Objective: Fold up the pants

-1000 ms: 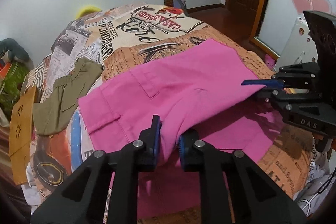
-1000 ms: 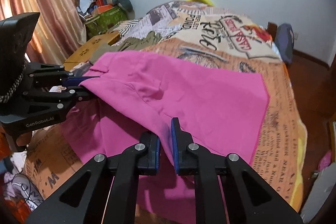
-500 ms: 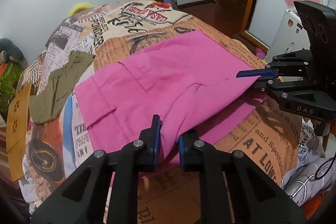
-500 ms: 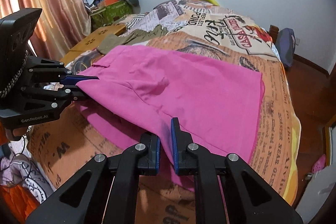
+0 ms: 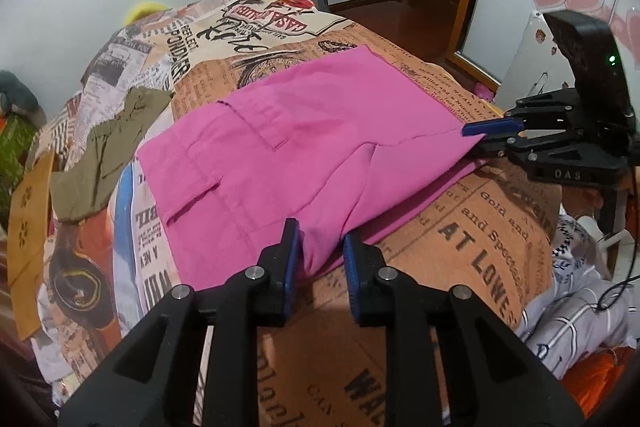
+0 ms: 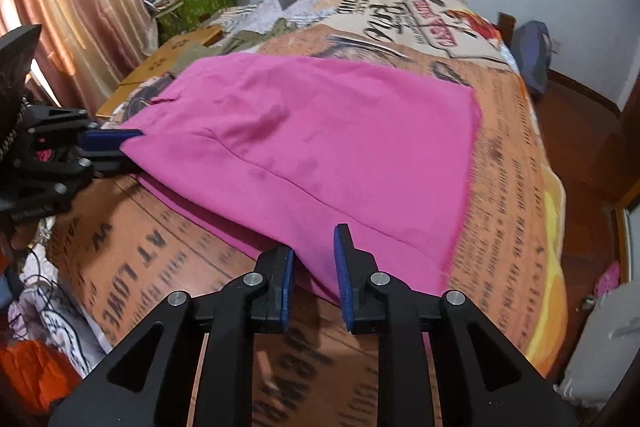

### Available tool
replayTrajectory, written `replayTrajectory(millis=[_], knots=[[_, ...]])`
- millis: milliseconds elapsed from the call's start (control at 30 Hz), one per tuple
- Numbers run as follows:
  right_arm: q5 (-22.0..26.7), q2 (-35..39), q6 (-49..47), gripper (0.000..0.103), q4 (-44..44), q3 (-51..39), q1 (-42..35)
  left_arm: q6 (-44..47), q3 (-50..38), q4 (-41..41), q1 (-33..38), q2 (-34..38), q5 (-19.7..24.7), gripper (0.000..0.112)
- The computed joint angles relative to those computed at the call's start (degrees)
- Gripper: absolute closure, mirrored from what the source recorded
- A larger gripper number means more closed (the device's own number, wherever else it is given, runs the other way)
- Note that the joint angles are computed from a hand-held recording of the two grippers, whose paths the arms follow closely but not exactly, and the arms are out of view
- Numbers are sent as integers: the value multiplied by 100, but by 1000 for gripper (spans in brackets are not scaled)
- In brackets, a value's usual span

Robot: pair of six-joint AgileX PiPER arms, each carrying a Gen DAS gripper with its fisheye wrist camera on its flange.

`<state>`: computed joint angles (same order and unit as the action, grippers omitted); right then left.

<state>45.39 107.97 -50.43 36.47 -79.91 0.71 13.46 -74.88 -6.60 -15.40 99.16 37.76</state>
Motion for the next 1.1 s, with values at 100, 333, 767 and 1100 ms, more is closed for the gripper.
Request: replayTrajectory(millis=[100, 333, 767, 1100], knots=[[-105, -44, 93, 86, -159, 144, -190, 119, 168, -133, 128, -104, 2, 84], [-230, 93, 695, 86, -663, 256, -535, 126, 482, -136, 311, -366, -18, 81], [-128, -574, 635, 72, -417, 79, -720, -71, 232, -107, 806, -650, 205, 70], [21, -344, -70, 61, 1126, 85, 28, 133, -778, -1177, 530, 340, 538, 60]])
